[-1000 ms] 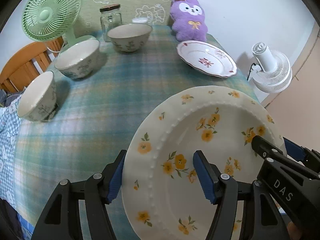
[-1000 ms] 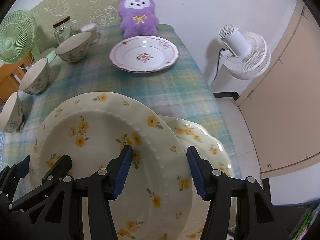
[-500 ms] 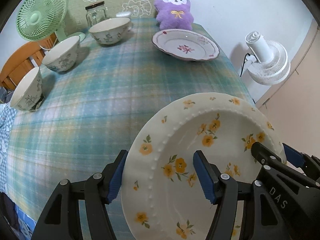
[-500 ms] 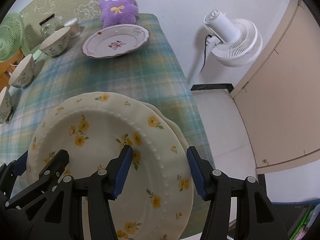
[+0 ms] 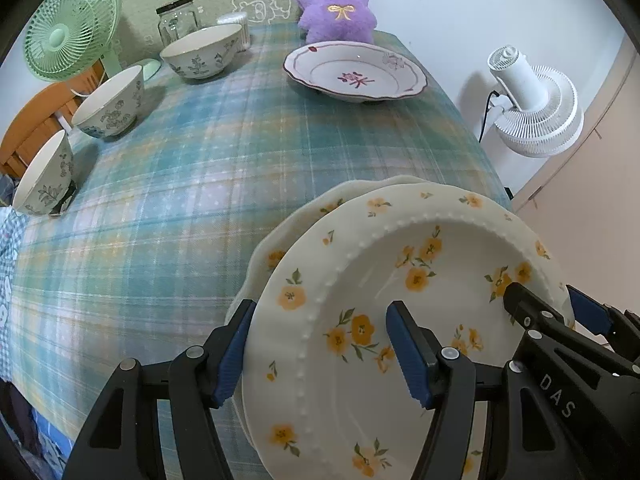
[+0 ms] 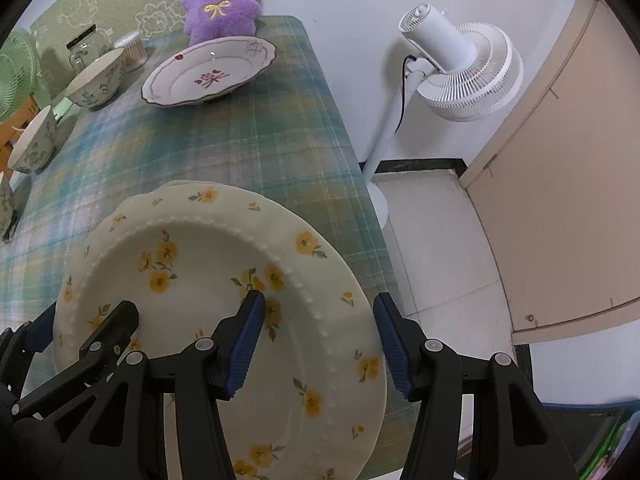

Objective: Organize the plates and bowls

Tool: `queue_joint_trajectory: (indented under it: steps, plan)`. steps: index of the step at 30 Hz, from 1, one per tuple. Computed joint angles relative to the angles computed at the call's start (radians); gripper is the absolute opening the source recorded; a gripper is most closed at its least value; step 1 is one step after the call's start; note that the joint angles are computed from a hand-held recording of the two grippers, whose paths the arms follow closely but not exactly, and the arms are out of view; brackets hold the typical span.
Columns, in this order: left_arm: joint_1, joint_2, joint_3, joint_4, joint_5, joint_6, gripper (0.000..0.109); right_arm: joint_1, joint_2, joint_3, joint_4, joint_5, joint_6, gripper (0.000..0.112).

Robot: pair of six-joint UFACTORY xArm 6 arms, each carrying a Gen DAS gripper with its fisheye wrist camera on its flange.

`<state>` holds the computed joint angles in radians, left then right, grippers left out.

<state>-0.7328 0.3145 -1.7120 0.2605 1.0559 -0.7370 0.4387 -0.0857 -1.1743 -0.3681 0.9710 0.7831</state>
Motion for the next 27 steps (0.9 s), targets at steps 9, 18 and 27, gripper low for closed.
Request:
queue_joint_trajectory:
  steps: [9, 18, 27]
  plan:
    - [-0.014, 0.03, -0.033, 0.042, 0.018, -0.011, 0.066, -0.015, 0.014, 0.008, 0.02, -0.026, -0.016, 0.059]
    - [-0.032, 0.061, -0.07, 0.114, 0.045, -0.027, 0.067, -0.032, 0.01, 0.031, 0.02, -0.079, -0.027, 0.059]
    - [-0.042, 0.089, -0.12, 0.133, 0.108, 0.0, 0.069, -0.031, 0.005, 0.043, 0.014, -0.104, -0.073, 0.058]
